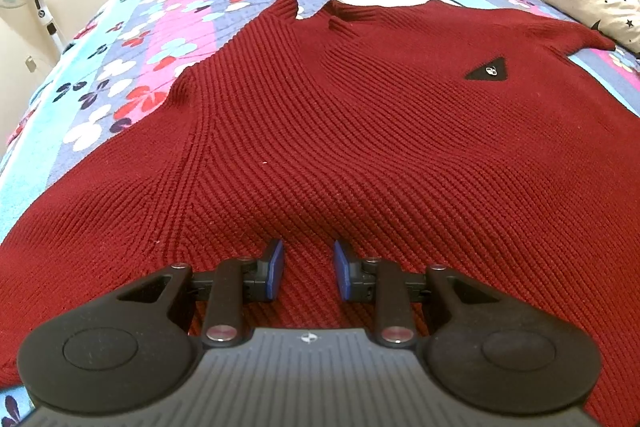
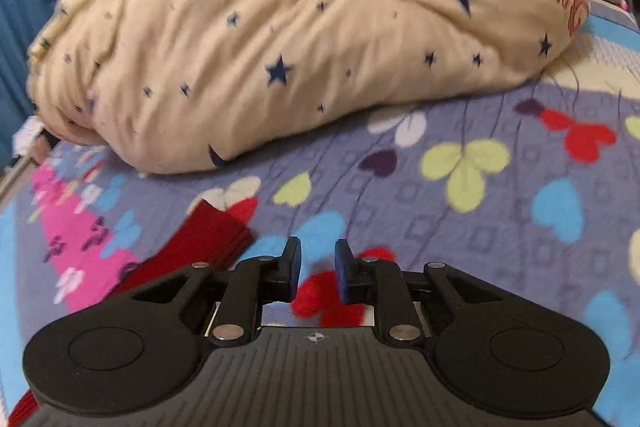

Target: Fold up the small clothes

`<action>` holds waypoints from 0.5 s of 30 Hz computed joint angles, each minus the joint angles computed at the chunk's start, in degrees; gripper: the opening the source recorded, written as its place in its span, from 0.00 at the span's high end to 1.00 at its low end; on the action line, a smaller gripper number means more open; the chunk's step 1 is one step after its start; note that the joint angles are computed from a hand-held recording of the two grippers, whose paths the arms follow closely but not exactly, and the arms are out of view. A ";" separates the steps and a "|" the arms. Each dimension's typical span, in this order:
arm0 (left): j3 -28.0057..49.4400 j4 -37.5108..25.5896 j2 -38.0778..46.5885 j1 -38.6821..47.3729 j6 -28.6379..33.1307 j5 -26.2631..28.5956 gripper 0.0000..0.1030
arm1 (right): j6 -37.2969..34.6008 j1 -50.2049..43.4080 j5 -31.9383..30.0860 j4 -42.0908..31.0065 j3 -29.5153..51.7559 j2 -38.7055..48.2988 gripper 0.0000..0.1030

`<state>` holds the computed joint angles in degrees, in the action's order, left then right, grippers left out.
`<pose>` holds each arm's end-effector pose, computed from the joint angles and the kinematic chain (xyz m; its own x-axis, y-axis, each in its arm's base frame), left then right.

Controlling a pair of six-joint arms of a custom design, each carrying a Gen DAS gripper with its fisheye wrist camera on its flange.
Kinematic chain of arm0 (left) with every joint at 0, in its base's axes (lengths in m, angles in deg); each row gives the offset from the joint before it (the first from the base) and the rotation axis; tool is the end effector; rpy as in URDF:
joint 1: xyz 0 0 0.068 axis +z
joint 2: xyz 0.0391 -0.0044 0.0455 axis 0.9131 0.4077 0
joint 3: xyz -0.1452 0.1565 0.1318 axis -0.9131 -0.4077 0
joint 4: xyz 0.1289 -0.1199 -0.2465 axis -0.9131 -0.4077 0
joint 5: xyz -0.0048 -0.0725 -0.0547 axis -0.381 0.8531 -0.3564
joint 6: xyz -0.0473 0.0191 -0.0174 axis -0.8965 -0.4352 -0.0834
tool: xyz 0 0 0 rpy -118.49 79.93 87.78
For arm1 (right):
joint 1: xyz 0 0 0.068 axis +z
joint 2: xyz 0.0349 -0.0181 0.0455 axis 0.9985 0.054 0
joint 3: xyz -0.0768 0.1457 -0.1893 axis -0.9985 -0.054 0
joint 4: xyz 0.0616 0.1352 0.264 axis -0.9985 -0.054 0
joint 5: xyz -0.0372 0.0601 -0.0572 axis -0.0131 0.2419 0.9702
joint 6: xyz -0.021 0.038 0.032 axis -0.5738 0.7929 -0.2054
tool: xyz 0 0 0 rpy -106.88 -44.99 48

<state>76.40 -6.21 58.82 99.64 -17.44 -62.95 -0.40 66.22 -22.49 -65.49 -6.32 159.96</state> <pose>0.2687 0.1632 0.0781 -0.7536 0.2540 -0.6063 0.2210 0.9665 0.1301 0.3463 -0.1372 0.0505 -0.1891 0.6882 -0.7005 0.7169 0.5842 0.3804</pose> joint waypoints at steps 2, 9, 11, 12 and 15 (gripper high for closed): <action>-0.97 0.90 -0.85 0.24 -0.39 0.27 0.69 | -1.75 -0.47 -5.41 0.08 -5.00 -5.41 0.80; -8.97 3.90 -9.75 2.28 -1.48 0.58 0.58 | -5.52 7.69 -16.65 -16.76 -24.75 -42.81 0.60; -10.70 -0.09 -14.28 4.12 -0.72 2.20 0.54 | -7.23 12.75 -17.62 -25.29 -28.33 -55.13 0.55; -11.19 -2.69 -16.36 5.15 -0.09 3.00 0.54 | -8.32 16.33 -16.59 -30.73 -29.81 -61.84 0.53; -13.31 -12.29 -24.50 8.72 1.42 3.91 0.53 | -10.77 27.92 -11.83 -45.45 -32.72 -77.96 0.48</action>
<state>63.09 -18.50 34.31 108.36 -16.02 -59.04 -11.18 94.14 -34.33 -110.94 -39.03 82.00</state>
